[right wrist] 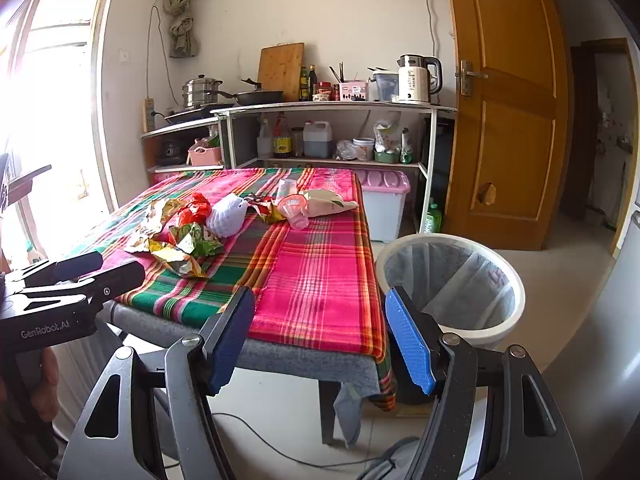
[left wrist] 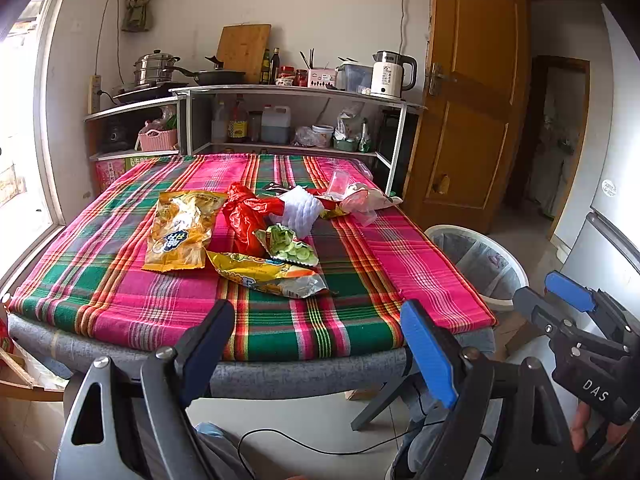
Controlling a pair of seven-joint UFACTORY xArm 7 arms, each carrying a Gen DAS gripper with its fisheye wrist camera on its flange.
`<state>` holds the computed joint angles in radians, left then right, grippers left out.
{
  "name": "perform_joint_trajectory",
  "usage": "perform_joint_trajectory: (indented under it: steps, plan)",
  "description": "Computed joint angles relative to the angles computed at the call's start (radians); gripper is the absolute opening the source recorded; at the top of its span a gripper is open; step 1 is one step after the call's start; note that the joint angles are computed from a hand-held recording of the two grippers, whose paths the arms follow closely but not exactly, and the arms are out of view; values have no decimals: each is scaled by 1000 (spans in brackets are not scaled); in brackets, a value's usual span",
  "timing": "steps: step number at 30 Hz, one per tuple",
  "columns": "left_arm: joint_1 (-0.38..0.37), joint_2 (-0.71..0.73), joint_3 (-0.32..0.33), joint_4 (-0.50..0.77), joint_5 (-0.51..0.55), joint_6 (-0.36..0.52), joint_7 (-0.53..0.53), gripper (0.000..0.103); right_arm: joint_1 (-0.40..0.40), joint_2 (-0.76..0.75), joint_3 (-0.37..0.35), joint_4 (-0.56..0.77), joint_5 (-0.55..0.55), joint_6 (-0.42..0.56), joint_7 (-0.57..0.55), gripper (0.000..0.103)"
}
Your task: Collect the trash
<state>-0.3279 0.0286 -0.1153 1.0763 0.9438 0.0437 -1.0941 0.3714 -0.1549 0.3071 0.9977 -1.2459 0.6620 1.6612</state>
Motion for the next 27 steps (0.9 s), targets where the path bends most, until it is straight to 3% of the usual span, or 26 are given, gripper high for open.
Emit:
perform_joint_trajectory:
  steps: [27]
  plan:
    - [7, -7, -10, -8, -28, 2, 24, 86, 4, 2, 0, 3, 5, 14, 0, 68]
